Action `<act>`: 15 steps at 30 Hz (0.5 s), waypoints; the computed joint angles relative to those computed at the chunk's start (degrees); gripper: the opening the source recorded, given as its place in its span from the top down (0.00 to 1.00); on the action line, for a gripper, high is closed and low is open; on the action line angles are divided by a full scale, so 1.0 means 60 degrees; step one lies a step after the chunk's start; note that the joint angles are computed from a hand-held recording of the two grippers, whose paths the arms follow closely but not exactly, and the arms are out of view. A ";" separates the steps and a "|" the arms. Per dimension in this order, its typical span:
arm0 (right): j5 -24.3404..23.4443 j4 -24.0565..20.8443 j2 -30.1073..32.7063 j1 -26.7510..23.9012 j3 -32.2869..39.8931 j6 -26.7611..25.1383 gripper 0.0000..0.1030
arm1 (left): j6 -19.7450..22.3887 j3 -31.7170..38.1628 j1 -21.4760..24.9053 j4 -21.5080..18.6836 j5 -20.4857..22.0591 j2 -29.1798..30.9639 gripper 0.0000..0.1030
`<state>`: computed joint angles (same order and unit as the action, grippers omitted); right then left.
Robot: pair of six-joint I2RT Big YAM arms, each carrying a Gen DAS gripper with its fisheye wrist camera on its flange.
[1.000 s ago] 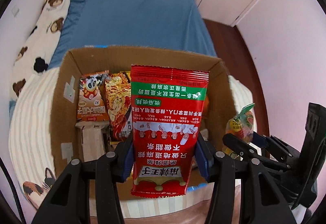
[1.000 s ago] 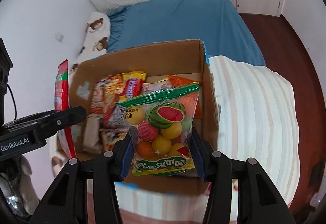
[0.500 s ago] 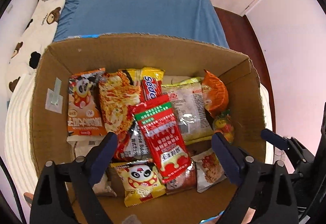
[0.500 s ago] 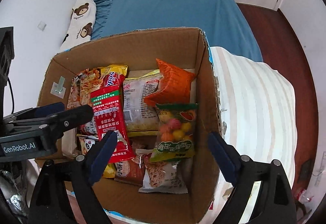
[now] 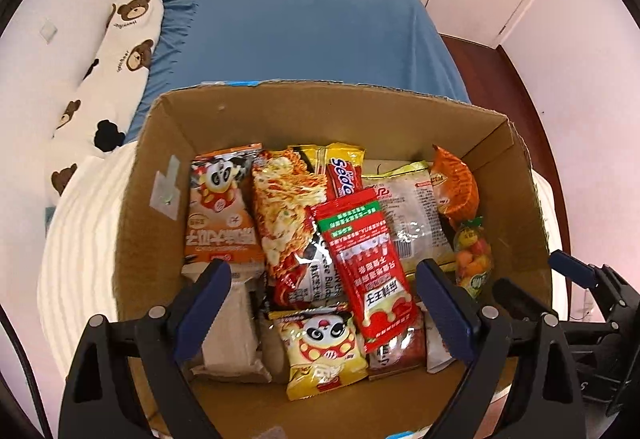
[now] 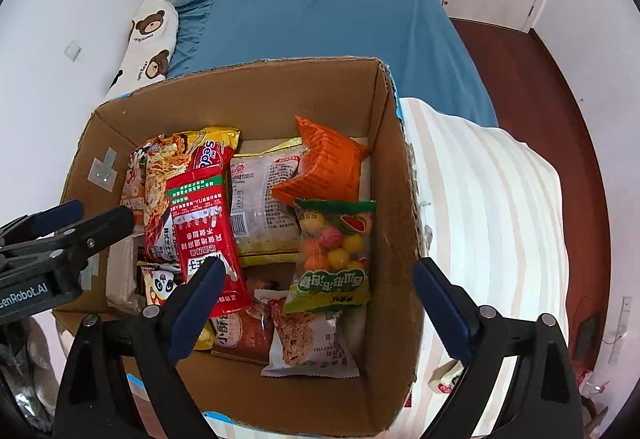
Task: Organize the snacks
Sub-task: 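Raise both open tools away from the box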
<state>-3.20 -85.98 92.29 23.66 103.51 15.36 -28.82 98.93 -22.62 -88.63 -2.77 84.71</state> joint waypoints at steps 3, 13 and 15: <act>0.0049 0.0010 -0.0201 0.0002 -0.0135 0.0044 0.06 | -0.0177 -0.0113 -0.0073 0.0007 -0.0114 -0.0219 0.08; 0.0198 0.0215 -0.1327 0.0149 -0.0669 0.0250 0.05 | -0.0781 -0.0258 -0.0780 -0.0228 -0.1078 -0.1205 0.08; 0.0283 0.0259 -0.1660 0.0248 -0.0797 0.0253 0.05 | -0.0972 -0.0302 -0.0959 -0.0303 -0.1253 -0.1456 0.08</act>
<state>-1.50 -84.42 82.33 25.15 98.73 16.88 -34.66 97.12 -28.38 -90.46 -10.28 75.98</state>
